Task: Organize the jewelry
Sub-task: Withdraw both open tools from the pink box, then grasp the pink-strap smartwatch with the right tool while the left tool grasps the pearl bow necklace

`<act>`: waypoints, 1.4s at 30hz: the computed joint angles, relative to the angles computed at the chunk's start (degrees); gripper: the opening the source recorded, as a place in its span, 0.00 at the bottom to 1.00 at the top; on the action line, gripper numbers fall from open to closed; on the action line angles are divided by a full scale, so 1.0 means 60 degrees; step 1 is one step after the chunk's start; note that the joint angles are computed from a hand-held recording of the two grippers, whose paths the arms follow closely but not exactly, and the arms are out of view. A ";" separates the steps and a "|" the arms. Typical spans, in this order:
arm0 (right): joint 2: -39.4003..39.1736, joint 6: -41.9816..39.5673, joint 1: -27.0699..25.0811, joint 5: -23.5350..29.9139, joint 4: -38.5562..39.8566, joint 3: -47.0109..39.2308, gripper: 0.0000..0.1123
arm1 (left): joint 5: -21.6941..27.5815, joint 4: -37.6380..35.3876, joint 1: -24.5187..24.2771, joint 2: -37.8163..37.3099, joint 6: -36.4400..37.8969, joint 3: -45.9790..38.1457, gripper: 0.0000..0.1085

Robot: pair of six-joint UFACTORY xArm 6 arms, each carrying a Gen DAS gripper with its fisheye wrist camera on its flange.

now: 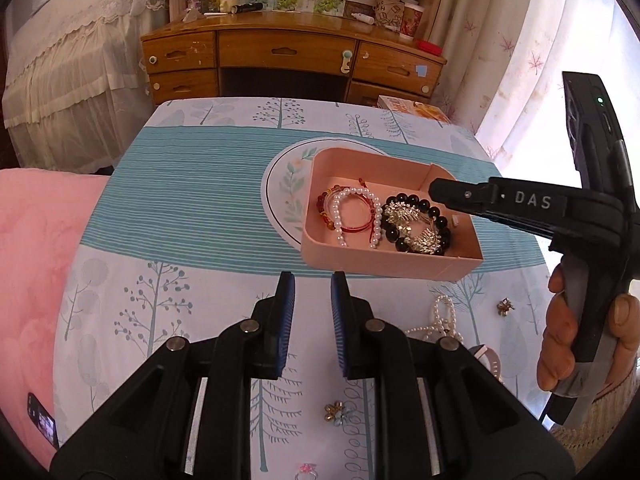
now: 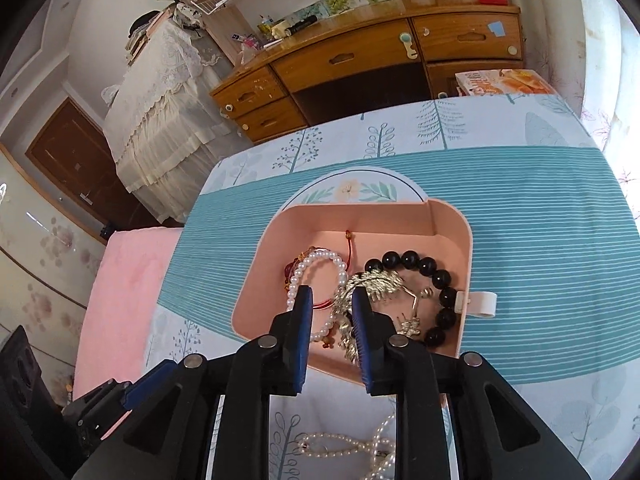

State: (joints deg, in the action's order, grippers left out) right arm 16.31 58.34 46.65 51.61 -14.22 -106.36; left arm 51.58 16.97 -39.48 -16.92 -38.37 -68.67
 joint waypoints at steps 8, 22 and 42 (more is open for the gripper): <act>-0.1298 0.0663 0.0668 -0.0204 -0.0771 0.1134 0.18 | 0.0286 0.0634 -0.0324 -0.1132 -0.0761 0.0645 0.14; -0.4432 0.3897 0.3413 0.1544 -0.3919 0.3961 0.31 | 0.1294 0.1488 -0.1480 -0.2488 -0.1550 0.1165 0.15; -0.4800 0.0902 0.4079 0.2153 -0.2200 0.5139 0.31 | 0.1875 0.0985 -0.1709 -0.3303 -0.1490 0.2497 0.46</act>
